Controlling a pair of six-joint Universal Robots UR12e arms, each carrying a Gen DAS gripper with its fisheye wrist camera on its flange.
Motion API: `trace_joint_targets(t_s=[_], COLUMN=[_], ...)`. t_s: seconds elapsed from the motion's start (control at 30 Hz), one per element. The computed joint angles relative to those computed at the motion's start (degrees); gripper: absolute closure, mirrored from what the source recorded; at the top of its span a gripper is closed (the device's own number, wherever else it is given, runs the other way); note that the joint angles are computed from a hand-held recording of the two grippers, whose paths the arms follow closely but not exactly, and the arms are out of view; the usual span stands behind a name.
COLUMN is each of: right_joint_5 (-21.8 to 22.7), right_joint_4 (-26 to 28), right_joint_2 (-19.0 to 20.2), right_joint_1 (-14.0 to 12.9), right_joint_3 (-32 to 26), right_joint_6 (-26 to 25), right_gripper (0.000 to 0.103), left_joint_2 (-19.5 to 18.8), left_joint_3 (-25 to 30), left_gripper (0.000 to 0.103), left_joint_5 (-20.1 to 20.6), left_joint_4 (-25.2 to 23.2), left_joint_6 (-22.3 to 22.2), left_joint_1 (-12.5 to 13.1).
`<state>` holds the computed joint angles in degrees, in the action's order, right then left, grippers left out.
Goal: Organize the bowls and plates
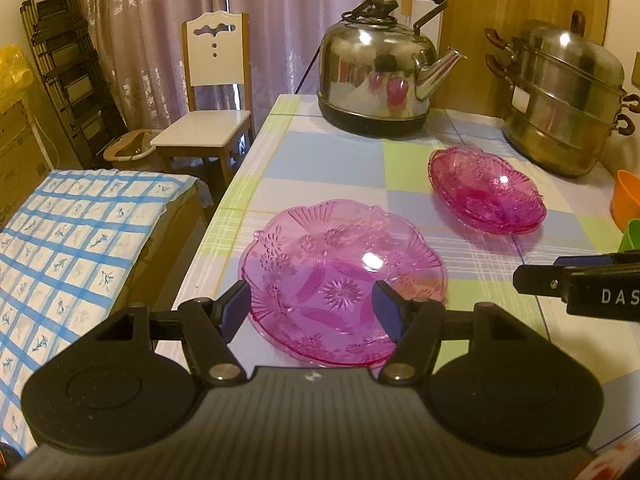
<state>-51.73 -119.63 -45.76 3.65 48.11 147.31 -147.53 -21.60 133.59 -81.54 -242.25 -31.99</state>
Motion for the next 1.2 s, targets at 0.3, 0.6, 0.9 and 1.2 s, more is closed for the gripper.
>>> trace_joint_targets(t_s=[0.3,0.6,0.9,1.2], right_joint_5=[-0.96,-0.87,0.50,-0.53], right_joint_4=[2.39,3.69,6.01,9.90], right_joint_2=[0.25,1.81,3.45,6.04], right_joint_1=[0.49,0.96,1.72,2.52], right_joint_3=[-0.40,-2.48,-5.10,-9.32], right_joint_6=[-1.75,-0.68,-2.04,-2.80], right_gripper=[0.052,0.052,0.052,0.052], left_joint_2=[1.49,5.03,7.16,8.02], left_joint_3=[-2.80,-9.85,-14.61,-17.04], left_gripper=[0.037,0.037,0.038,0.048], left_joint_5=[-1.72,-2.44,-4.66,-6.30], left_joint_4=[-0.31,3.45,7.05,8.92], left_joint_6=[-1.80,-5.36,-7.10,-7.91], left_joint_1=[0.59,1.51,2.63,3.67])
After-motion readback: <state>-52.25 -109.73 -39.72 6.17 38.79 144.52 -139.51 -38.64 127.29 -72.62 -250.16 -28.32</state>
